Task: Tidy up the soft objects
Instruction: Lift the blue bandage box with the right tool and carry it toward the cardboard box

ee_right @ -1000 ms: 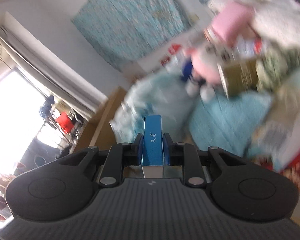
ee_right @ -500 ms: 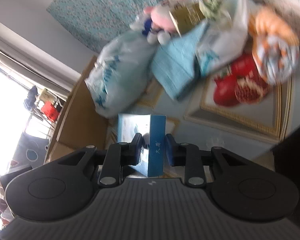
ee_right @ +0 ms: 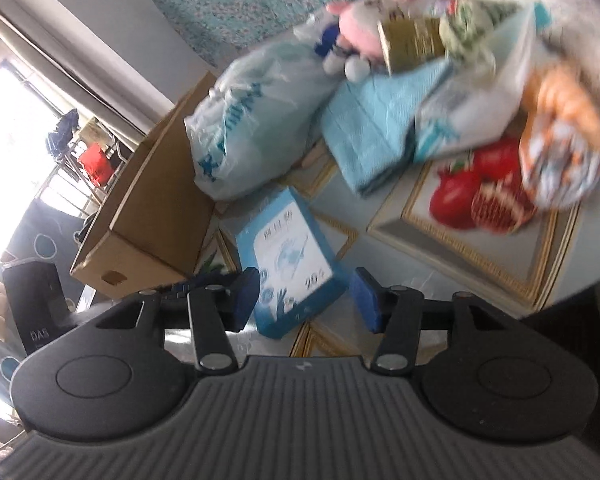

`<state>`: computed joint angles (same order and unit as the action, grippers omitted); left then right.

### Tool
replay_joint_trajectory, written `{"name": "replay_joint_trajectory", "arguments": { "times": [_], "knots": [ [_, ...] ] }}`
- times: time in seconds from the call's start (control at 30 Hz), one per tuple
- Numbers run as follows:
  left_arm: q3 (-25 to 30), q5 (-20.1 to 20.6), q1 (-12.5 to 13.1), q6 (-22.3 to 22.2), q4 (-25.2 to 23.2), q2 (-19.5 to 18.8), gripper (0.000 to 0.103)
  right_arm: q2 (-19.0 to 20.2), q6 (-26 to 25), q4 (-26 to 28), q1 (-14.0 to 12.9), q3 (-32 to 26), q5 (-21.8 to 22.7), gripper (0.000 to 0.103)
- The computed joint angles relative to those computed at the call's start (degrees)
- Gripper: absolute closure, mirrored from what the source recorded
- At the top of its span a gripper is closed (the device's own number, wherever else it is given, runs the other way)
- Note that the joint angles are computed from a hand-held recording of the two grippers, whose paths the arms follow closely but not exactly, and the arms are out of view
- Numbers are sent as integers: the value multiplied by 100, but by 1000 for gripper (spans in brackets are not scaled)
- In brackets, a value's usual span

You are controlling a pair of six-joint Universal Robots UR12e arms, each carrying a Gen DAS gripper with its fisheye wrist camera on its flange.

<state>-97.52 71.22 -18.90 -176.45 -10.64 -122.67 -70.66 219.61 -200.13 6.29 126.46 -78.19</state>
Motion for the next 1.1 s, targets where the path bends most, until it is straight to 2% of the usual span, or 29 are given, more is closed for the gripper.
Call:
{"name": "replay_joint_trajectory", "arguments": {
  "times": [0.03,0.1,0.2,0.37,0.47,0.57,0.73,0.8,0.83,0.97,1.1],
  "knots": [
    [1,-227,52,93,-164,33,52,36,-19,-17,-29,-59,-32,52],
    [6,-591,130,260,-502,90,36,102,-18,-29,-83,-135,-17,52],
    [-4,-1012,199,502,-777,147,33,287,25,73,-158,-338,174,53],
    [113,-1087,101,848,-1065,101,31,544,198,471,-213,-649,580,59],
    [220,-1074,55,956,-1297,46,31,561,283,529,-246,-662,960,61],
    [251,-1050,37,978,-1281,20,29,597,405,491,-287,-661,1411,61],
    [304,-935,14,1031,-1282,-7,24,653,488,509,-280,-722,1606,61],
    [340,-737,-31,1021,-1265,-22,16,694,505,565,-271,-786,1701,62],
    [348,-582,-59,1022,-1244,-23,16,719,521,560,-271,-807,1762,62],
    [351,-102,-163,1054,-1078,-38,16,800,592,525,-253,-881,1893,66],
    [227,388,-266,1167,-577,-55,25,862,728,323,-257,-857,1896,73]
  ]
}}
